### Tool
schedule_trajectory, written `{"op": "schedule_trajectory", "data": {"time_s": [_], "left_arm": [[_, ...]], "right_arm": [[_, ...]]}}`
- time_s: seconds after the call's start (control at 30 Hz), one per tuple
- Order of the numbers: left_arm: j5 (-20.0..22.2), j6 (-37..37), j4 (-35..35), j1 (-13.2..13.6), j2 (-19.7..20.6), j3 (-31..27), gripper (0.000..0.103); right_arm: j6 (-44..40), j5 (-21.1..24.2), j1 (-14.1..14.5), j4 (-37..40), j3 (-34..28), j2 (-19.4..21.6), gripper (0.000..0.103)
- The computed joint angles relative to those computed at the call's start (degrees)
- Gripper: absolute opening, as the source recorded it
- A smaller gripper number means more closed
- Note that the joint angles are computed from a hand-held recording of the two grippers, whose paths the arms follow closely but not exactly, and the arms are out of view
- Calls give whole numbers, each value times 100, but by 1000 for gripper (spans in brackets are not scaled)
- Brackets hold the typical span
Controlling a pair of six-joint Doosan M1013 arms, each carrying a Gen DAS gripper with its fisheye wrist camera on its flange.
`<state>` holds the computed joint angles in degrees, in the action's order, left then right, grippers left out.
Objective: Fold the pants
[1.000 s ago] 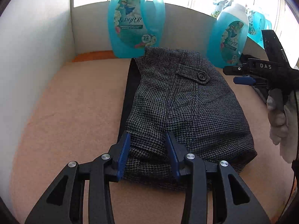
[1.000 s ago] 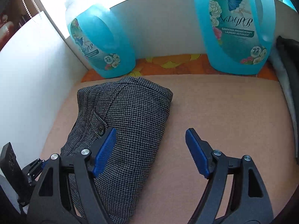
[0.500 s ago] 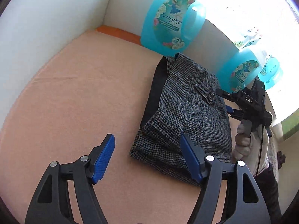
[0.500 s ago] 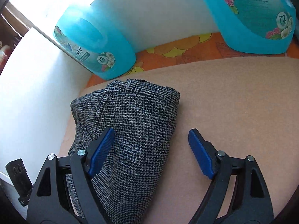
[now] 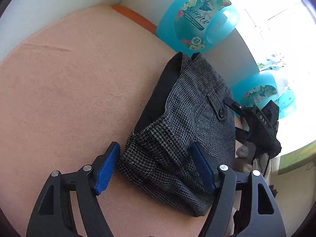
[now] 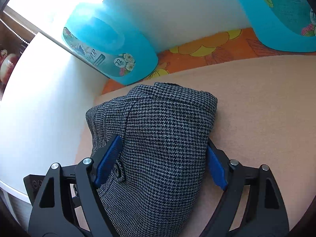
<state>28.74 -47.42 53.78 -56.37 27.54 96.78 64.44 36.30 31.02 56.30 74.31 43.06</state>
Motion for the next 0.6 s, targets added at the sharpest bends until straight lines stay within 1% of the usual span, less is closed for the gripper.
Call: {"op": "schedule_trajectory", "data": {"time_s": [0.07, 0.13, 0.17, 0.2, 0.23, 0.27, 0.3, 0.33, 0.37, 0.43, 0.53, 0.6], "left_arm": [[67, -304, 292, -25, 40, -28, 74], [266, -209, 319, -62, 112, -136, 73], [416, -68, 247, -79, 156, -211, 68], [498, 33, 212, -70, 200, -278, 65], [577, 61, 225, -75, 221, -312, 57], [668, 27, 295, -93, 235, -332, 49], [725, -14, 387, -107, 239, -339, 46], [789, -2, 441, -122, 243, -357, 40], [866, 14, 496, -142, 248, -379, 37], [1037, 157, 562, -182, 268, -448, 34], [1223, 284, 670, -234, 284, -527, 31], [1303, 353, 706, -263, 291, -570, 30]], "right_arm": [[89, -48, 14, -110, 4, -9, 82], [132, -67, 21, -132, 4, -13, 78], [128, -80, 20, -123, 15, -21, 76], [140, -111, 23, -126, 30, -31, 72], [136, -141, 24, -111, 53, -46, 67], [138, -166, 26, -108, 66, -56, 65], [175, -204, 34, -150, 82, -71, 59], [215, -250, 45, -206, 97, -89, 52], [234, -301, 57, -259, 112, -109, 49], [201, -407, 77, -295, 173, -174, 38], [64, -517, 109, -304, 252, -279, 29], [28, -611, 152, -443, 301, -356, 26]]}}
